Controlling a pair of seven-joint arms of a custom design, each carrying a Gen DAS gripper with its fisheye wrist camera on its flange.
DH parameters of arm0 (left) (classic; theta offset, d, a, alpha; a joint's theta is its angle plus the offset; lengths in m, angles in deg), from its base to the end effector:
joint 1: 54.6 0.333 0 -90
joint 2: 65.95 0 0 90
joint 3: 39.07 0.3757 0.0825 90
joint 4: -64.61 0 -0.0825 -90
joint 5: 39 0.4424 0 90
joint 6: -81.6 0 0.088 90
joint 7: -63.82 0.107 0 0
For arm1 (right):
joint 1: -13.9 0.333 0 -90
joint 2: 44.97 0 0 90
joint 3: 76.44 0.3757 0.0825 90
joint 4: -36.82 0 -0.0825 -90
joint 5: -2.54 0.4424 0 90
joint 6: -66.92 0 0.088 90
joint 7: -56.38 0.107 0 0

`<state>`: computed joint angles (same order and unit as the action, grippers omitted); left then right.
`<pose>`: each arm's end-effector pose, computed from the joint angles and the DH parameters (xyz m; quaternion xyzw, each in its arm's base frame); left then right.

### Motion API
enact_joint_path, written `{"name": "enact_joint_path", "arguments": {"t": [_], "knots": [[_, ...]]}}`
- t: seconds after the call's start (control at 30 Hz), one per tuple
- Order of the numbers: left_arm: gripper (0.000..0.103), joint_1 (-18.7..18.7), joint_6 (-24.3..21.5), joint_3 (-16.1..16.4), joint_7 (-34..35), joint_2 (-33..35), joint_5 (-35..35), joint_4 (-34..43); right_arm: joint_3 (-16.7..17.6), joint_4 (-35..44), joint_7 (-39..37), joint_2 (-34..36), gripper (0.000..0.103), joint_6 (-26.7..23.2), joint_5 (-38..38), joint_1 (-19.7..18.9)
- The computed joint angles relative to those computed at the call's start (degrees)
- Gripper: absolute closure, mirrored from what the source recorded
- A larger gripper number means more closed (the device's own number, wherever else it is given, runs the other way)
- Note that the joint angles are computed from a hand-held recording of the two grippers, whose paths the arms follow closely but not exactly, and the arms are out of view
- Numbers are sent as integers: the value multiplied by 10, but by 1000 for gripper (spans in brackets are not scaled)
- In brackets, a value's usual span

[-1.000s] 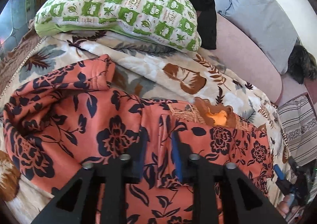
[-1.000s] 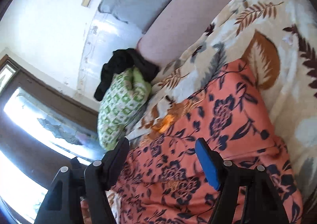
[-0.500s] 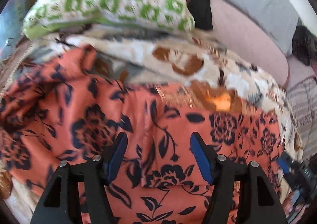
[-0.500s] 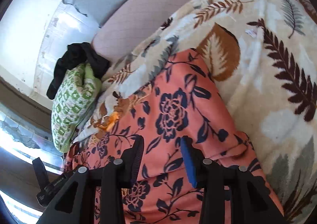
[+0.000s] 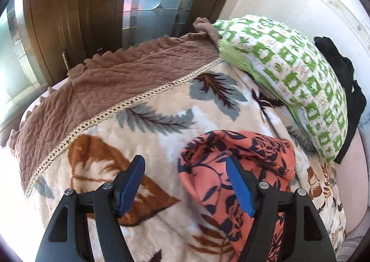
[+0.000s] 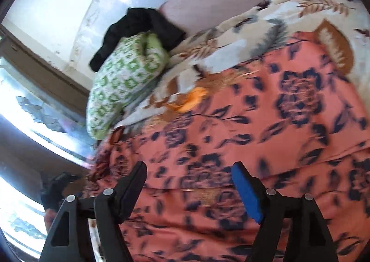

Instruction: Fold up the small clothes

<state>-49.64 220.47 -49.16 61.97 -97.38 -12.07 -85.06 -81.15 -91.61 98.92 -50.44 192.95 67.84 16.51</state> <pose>0.4229 -0.0395 0.4878 -0.9455 0.1685 -0.1746 0.2170 0.5678 0.0100 0.4583 -0.6610 0.6017 0.1350 0.4276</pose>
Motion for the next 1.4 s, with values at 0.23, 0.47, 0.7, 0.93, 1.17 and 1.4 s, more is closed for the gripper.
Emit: {"name": "enact_joint_path", "arguments": {"t": [0.23, 0.47, 0.7, 0.93, 1.17, 1.4], "knots": [[30, -11, 25, 51, 84, 1, -60, -22, 76, 107, 80, 87, 24, -30, 34, 84], [30, 22, 41, 43, 114, -12, -63, -31, 122, 204, 227, 207, 24, 9, 61, 124], [30, 31, 58, 45, 137, -16, -63, -30, 141, 240, 311, 248, 91, 117, 14, 138], [30, 35, 41, 28, 122, -14, -60, -23, 137, 161, 90, 119, 95, 223, 87, 118], [30, 2, 26, 6, 139, 45, -36, 25, 42, 118, -42, 29, 95, 256, 126, 64], [30, -66, 45, -10, 210, 160, -28, 110, -28, 115, 53, 65, 95, 194, 10, -40]]}}
